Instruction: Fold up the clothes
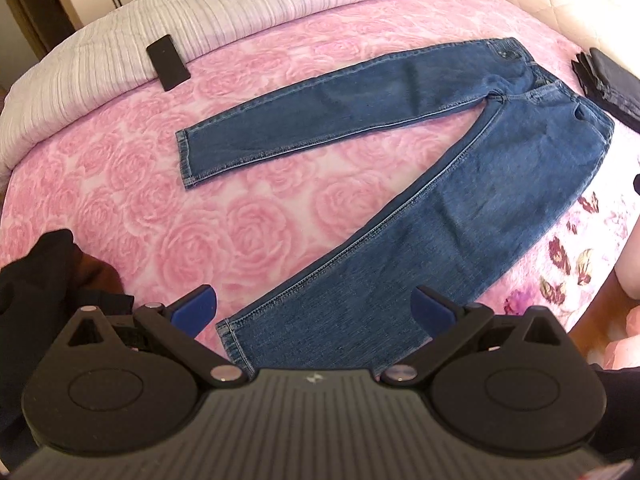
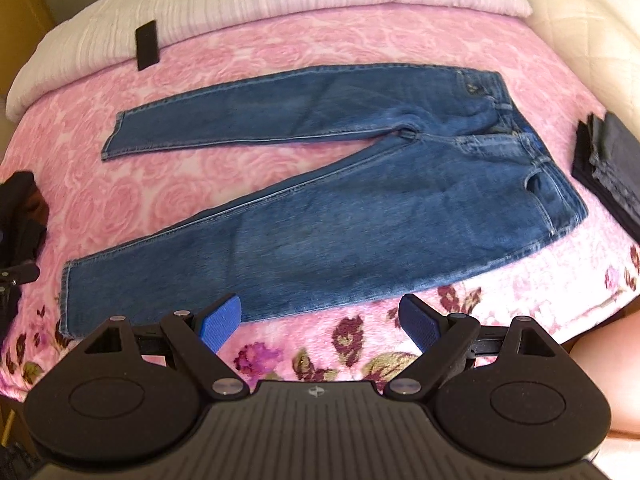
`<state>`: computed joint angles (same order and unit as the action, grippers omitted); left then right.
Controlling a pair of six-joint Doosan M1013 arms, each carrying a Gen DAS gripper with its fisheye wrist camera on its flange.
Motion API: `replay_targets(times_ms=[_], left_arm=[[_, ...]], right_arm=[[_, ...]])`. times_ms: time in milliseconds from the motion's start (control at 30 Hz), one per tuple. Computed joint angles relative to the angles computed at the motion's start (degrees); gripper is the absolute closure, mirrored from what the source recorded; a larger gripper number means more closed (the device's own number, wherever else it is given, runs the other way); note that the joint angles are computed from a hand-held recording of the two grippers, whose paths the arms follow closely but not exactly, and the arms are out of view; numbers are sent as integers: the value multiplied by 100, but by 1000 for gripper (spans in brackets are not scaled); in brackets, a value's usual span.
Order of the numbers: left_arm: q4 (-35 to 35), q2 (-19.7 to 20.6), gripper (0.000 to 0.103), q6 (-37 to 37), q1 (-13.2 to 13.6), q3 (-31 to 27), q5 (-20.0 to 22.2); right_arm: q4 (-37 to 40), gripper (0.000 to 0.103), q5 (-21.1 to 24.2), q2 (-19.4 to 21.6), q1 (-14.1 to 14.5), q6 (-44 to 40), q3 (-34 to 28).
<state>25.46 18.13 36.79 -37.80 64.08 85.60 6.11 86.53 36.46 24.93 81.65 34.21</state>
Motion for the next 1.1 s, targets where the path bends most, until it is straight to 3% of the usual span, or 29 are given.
replay_targets(times_ms=[367, 667, 900, 1100], left_arm=[[-144, -61, 1, -248, 46, 213, -240], [-278, 75, 1, 31, 96, 115, -396], [-35, 302, 1, 704, -16, -44, -528], [107, 694, 1, 1561, -265, -437, -324]], right_arm=[[-79, 15, 330, 225, 30, -26, -476], [-277, 15, 358, 178, -49, 81, -374], [-501, 15, 23, 32, -254, -240, -26], [-662, 15, -189, 179, -583, -1279, -67]])
